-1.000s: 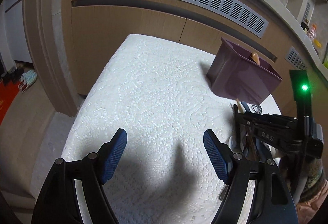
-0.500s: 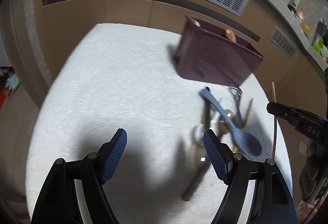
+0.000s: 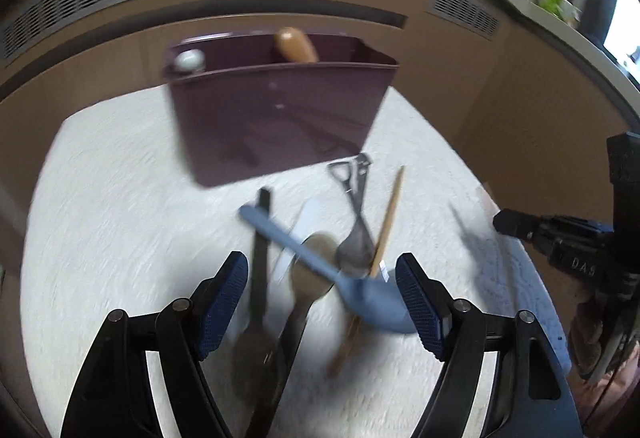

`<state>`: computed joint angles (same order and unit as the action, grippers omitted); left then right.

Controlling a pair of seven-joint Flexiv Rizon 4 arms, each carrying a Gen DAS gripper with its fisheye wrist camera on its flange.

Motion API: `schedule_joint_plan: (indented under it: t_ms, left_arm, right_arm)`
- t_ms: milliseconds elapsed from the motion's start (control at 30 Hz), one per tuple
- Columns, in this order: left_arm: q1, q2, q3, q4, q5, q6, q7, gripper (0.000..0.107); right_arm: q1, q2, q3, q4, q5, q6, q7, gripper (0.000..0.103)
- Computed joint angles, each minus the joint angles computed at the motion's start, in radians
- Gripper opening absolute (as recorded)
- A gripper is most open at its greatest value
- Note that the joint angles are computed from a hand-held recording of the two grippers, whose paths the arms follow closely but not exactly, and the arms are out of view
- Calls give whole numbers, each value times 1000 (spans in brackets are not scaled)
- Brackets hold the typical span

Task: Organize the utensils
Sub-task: 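Grasp the blue plastic spoon with the left gripper while the right gripper holds the chopstick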

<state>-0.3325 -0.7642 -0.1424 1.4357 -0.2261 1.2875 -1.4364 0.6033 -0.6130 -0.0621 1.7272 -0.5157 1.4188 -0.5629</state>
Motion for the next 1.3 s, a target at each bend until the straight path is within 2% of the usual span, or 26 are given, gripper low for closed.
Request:
schedule_joint_plan:
  t_ms: [67, 200, 267, 333, 467, 567, 700, 733, 767, 833, 867, 900, 967, 1033, 1133, 1300]
  left_arm:
    - [29, -52, -43, -95, -26, -96, 50, 58]
    - [56, -137, -75, -221, -86, -193, 93, 57]
    - [59, -144, -66, -230, -101, -221, 87, 57]
    - [70, -121, -64, -186, -113, -228, 82, 57]
    - [121, -7, -109, 18, -157, -173, 138, 57]
    - [149, 67, -141, 141, -196, -153, 194, 57]
    - [120, 132, -116, 235, -184, -121, 228, 57]
    - [96, 144, -91, 245, -157, -101, 224, 57]
    - [78, 152, -72, 251, -133, -84, 220, 58]
    - [61, 162, -58, 256, -96, -57, 233, 58]
    - [57, 165, -57, 253, -83, -51, 243, 58]
    - [55, 166, -59, 248, -74, -51, 253, 59]
    - [57, 157, -67, 220, -63, -75, 284, 60]
    - [55, 139, -70, 177, -52, -108, 316, 60]
    - [54, 86, -69, 72, -58, -207, 345, 60]
    - [52, 2, -70, -79, -96, -388, 348, 60]
  right_arm:
    - [1, 1, -2, 9, 4, 2, 6, 8]
    - [-3, 4, 8, 16, 11, -10, 7, 8]
    - [-9, 3, 20, 15, 13, -20, -5, 8]
    - [-16, -1, 34, 9, 18, -27, -17, 8]
    - [-13, -7, 47, -7, 9, -56, -53, 8]
    - [-35, -28, 99, -44, 36, -88, -100, 10]
    - [-39, -77, 138, -122, 86, -156, -157, 12]
    - [-17, -80, 109, -124, 63, -159, -132, 14]
    - [10, -82, 77, -131, 39, -175, -108, 22]
    - [9, -97, 95, -170, 43, -246, -134, 33]
    - [22, -101, 82, -176, 31, -265, -125, 33]
    - [42, -97, 58, -167, 5, -267, -108, 32]
    - [48, -85, 50, -150, -24, -265, -105, 6]
    - [10, -69, 92, -125, 6, -230, -126, 5]
    - [11, -23, 65, -54, -2, -169, -84, 5]
    - [-23, 28, 76, 23, 25, -70, -62, 5]
